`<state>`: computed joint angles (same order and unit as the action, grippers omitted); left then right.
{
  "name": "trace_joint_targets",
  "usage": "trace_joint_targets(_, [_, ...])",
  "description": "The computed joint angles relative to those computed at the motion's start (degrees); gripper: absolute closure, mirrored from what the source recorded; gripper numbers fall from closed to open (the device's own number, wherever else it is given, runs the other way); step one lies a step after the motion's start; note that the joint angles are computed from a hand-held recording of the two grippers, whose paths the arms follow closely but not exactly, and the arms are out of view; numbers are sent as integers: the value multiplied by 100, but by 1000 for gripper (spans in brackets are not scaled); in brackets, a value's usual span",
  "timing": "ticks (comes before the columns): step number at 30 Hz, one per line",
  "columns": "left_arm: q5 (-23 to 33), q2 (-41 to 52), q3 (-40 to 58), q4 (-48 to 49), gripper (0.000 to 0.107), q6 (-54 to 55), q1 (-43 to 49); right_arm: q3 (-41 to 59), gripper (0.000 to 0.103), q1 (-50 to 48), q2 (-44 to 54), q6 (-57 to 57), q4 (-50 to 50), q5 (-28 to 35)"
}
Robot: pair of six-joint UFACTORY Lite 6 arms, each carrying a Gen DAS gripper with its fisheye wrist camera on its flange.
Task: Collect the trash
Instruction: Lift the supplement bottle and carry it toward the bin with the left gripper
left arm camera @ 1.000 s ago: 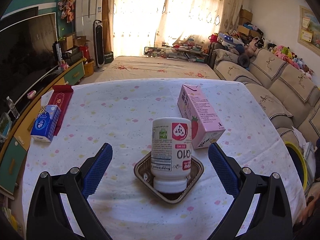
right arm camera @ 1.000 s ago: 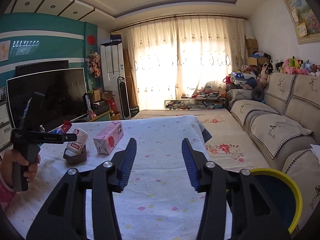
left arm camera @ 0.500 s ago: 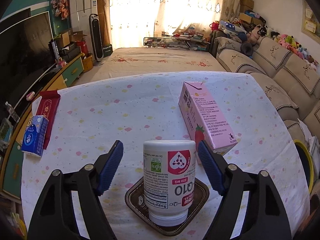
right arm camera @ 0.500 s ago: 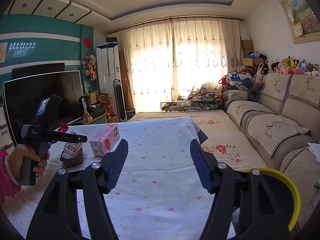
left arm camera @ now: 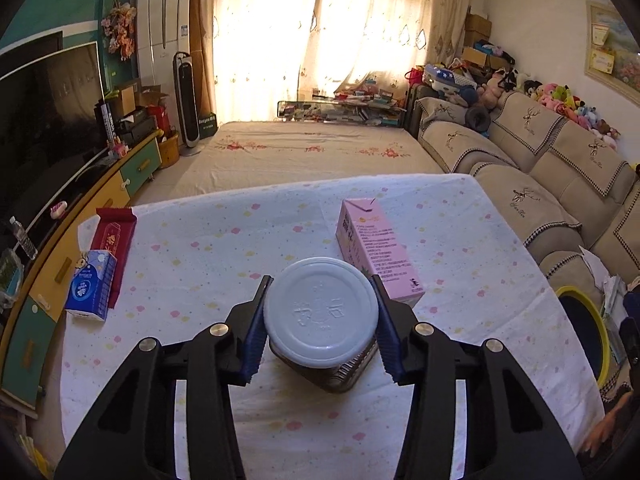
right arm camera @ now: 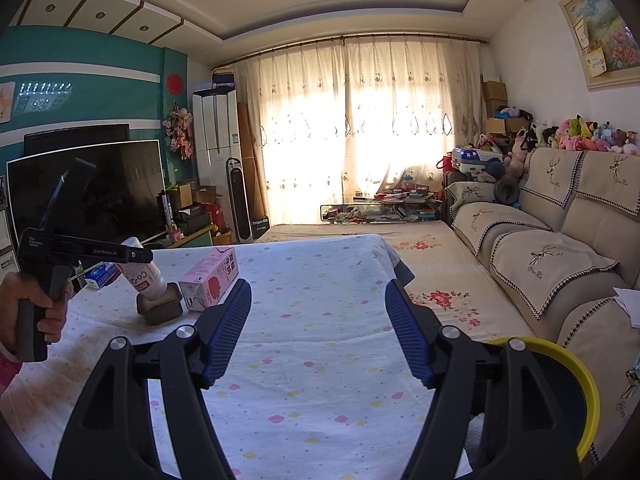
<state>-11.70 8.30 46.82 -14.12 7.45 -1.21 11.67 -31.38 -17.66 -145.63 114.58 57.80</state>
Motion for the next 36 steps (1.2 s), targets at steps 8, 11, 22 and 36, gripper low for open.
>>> trace_joint_targets(8, [230,-1846,-974,-2526,60,2268,-766,27,36,-315,160,95,-37,225])
trace_joint_targets(11, [266,-2287,-1115,-4325,60,3928,-1180,71,35,-515,231,193,-91,351])
trace_joint_targets(22, [-646,-1719,-57,-8014,60,7015,-3517,352,10,-3633,825,147,-1199,2090])
trace_joint_targets(36, [-659,2748,5140,-11174,60,10272,-4988,2807,10,-5352,3586,-23,-1205,1871])
